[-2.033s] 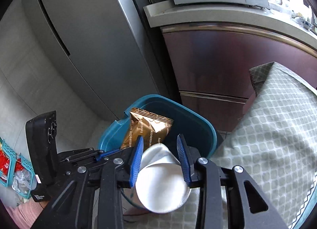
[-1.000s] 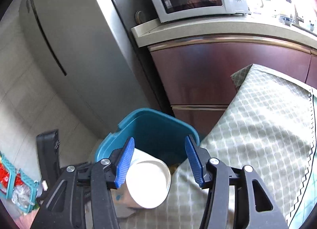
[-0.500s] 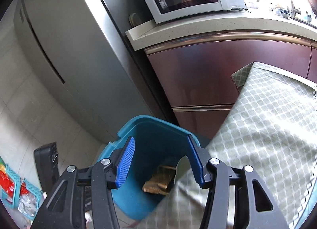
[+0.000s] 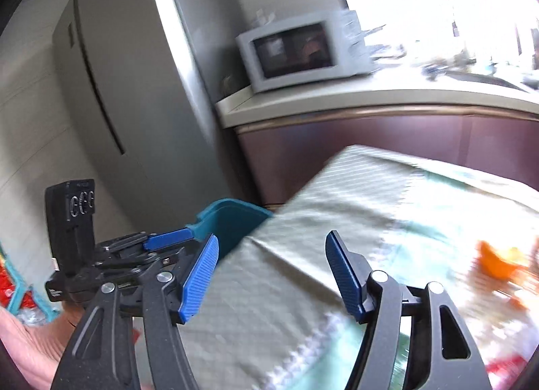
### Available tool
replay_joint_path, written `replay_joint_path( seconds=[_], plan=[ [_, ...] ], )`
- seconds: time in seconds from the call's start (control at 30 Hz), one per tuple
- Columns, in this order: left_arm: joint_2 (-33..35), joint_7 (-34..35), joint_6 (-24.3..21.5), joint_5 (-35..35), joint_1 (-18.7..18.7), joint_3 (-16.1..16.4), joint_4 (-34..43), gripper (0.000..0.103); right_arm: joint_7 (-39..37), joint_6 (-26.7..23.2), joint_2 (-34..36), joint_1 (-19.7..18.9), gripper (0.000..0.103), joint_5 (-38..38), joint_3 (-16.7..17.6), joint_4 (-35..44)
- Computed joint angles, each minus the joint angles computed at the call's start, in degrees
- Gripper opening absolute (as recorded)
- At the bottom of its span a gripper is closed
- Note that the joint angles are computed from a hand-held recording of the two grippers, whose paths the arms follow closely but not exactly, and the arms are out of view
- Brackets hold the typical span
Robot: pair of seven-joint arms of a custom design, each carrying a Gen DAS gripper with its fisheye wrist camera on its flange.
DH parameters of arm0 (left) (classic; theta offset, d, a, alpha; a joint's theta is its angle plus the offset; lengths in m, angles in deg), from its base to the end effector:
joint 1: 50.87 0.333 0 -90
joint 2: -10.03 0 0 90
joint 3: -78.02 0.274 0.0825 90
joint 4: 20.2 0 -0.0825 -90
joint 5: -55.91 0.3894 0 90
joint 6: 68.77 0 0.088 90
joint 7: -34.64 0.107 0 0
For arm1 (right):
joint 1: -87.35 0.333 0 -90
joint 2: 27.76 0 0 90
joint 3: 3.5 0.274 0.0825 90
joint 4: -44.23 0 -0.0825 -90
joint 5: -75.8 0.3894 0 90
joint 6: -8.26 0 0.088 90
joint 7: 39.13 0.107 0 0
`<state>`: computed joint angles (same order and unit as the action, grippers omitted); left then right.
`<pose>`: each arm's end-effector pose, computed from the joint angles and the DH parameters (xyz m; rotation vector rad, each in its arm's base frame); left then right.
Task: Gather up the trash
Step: 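Move both tools back over the table toward the foam nets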
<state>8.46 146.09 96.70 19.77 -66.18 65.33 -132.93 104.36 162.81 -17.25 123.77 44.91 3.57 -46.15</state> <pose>0.5473 -0.2534 0.5439 -1.4746 2.0672 -1.3303 0.4765 0.4656 0.5988 -1.6688 1.3846 -0.4319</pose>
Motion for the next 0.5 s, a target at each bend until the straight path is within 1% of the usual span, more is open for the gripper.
replay_joint_path(
  seconds=[0.03,0.07,0.13,0.23,0.43,0.5],
  plan=[
    [0.6,2.3,-1.0,-1.7,-0.7,-0.5,1.1,0.044,3.7,-0.7,-3.6,0.6,0.065,-3.3,-1.0,-4.1],
    [1.4,2.9,-1.7,-1.8,-1.2,-1.1,2.2,0.044,7.0,-1.8,-6.5,0.4,0.065,-6.2,-1.0,-7.2],
    [3.2,3.4,-2.9,-1.0,-2.0,-2.3,4.3,0.045,13.0,-4.7,-12.3,-0.7,0.065,-10.8,0.0,-13.2],
    [5.5,0.8,-4.4,2.9,-3.4,-4.0,6.5,0.045,19.3,-8.5,-20.1,-3.4,0.065,-14.5,2.2,-21.0],
    [11.7,-5.8,-6.9,11.5,-5.8,-6.2,12.9,0.045,24.3,-12.1,-30.5,-9.3,0.065,-14.8,5.2,-31.1],
    [13.0,-6.8,-7.3,13.4,-6.3,-6.9,14.4,0.045,25.0,-10.7,-34.4,-11.0,0.065,-14.2,5.4,-35.3]
  ],
)
